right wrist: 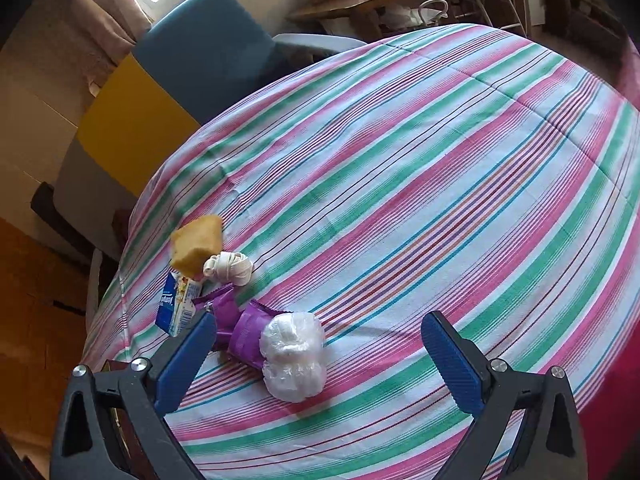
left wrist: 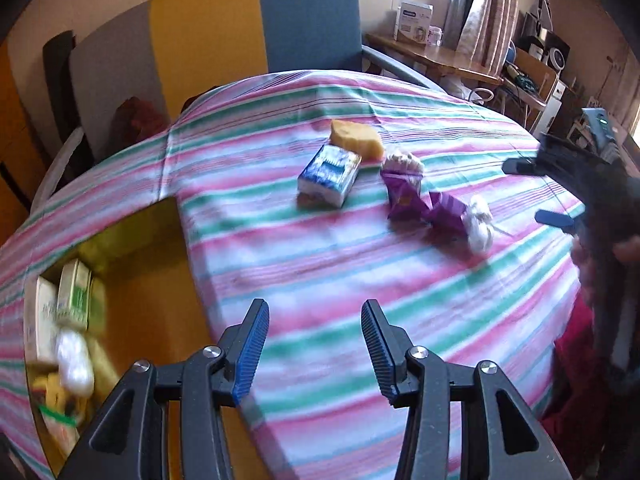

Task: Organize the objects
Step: 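Move both tools back to the remaining items on the cloth, then grasp the blue tissue pack with the left tool and lift it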

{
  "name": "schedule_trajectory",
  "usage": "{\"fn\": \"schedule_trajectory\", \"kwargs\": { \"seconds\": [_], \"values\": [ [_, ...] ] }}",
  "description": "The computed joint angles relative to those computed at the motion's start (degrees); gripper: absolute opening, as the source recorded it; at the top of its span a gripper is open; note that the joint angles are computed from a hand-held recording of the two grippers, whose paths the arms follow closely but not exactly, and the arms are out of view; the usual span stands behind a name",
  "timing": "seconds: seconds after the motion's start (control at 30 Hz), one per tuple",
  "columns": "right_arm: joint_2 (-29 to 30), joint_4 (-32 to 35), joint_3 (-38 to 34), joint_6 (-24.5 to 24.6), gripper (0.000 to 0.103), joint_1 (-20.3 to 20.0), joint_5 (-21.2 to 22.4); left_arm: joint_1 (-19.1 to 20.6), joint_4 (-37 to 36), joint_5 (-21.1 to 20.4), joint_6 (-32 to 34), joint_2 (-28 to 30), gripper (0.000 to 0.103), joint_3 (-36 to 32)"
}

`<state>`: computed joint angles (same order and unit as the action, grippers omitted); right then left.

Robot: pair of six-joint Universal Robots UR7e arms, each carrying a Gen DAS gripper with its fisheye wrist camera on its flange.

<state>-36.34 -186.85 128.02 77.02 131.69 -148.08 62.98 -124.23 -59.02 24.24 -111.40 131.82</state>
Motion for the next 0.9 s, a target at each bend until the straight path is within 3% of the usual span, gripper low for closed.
{"fn": "schedule_trajectory", "kwargs": {
  "seconds": [0.2, 0.6, 0.8, 0.83, 0.87, 0.9],
  "values": [
    [0.7, -3.9, 0.2, -2.2, 0.103, 0.3, 1.3, -0.4, -6.8, 1.4, 0.5, 10.9, 0.067, -1.2],
    [2.6, -11.9, 0.0, -8.5, 0.103, -0.9, 5.7, 0.4, -24.0, 4.7, 9.5, 29.6, 0.08, -4.9],
    [3.0, -12.0, -0.7, -10.5, 0.103, -1.4, 6.8, 0.7, -28.0, 6.7, 12.3, 35.1, 0.077, -5.9],
    [3.0, -12.0, -0.8, -10.6, 0.103, -1.5, 6.9, 0.8, -28.1, 6.9, 12.4, 35.6, 0.071, -6.0],
    [3.0, -11.8, -0.8, -10.6, 0.103, -1.5, 6.8, 1.0, -28.0, 6.9, 11.9, 35.7, 0.057, -6.1],
    [2.9, -11.1, -0.9, -10.5, 0.103, -1.6, 6.5, 1.4, -27.8, 6.2, 10.5, 35.2, 0.055, -6.0]
  ]
}}
